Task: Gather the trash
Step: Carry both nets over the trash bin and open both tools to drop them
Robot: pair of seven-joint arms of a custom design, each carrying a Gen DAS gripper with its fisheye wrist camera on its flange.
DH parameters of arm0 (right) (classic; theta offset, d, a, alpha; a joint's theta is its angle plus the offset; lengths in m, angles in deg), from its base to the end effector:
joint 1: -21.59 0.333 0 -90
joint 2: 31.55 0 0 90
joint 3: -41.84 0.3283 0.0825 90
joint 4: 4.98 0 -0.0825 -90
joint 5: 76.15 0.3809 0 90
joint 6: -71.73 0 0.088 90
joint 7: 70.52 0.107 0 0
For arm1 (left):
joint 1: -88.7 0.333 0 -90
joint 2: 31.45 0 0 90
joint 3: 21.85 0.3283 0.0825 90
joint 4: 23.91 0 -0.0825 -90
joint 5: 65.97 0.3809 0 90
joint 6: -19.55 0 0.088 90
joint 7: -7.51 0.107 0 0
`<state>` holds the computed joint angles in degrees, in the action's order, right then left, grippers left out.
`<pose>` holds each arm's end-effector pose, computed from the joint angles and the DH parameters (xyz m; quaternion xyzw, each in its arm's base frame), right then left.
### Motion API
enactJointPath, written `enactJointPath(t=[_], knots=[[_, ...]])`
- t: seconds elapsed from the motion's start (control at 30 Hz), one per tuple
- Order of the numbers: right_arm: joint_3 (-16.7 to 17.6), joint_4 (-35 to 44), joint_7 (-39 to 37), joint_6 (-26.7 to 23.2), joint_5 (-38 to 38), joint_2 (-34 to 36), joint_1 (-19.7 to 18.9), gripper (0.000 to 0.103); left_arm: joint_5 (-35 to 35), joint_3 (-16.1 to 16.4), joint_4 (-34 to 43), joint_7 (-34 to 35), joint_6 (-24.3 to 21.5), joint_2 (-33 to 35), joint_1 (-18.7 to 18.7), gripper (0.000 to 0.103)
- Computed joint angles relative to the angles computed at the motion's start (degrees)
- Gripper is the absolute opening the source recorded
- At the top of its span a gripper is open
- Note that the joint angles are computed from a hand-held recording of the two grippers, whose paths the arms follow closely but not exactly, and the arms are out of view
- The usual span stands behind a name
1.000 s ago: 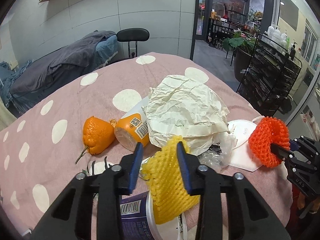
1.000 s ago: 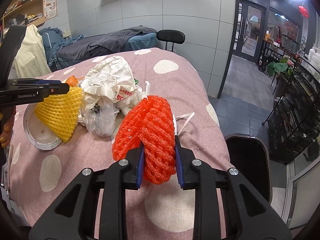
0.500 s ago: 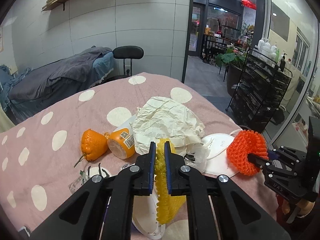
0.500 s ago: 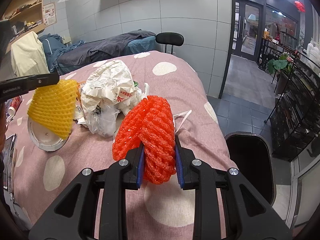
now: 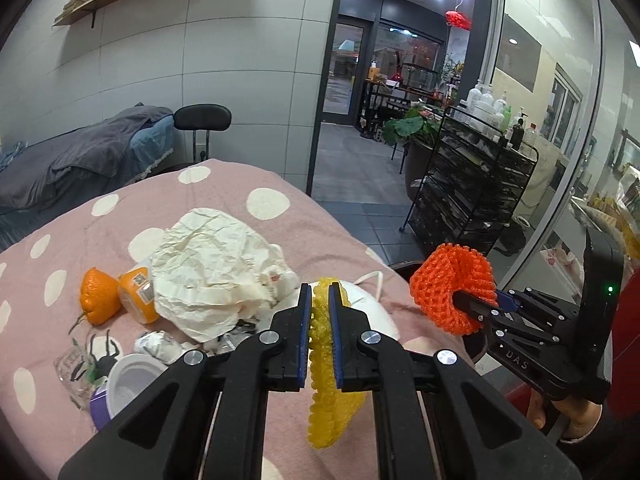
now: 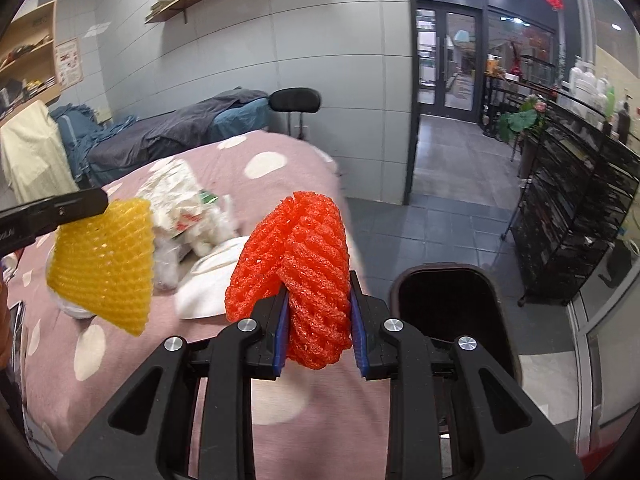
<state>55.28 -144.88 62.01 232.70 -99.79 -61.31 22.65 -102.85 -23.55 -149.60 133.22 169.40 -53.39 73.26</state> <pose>0.4132 0.1447 0.5929 -0.5878 0.6727 -0.3057 0.3295 0.4624 -0.1311 0.6429 -0.4570 0.7686 -0.4189 0.1578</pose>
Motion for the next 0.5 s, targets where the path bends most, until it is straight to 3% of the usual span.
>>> enactJointPath(t=[0.27, 0.5], knots=[[-1.38, -4.07, 3.29, -3.48, -2.48, -3.71, -6.86, 0.026, -4.76, -1.87, 4.45, 2.15, -0.78, 3.09, -3.62, 0.009], [-5.16, -6.31, 4.03, -6.19, -2.47, 1.24, -9.04, 0.026, -4.92, -5.04, 8.92, 2.20, -3.08, 7.13, -4.47, 0.009]])
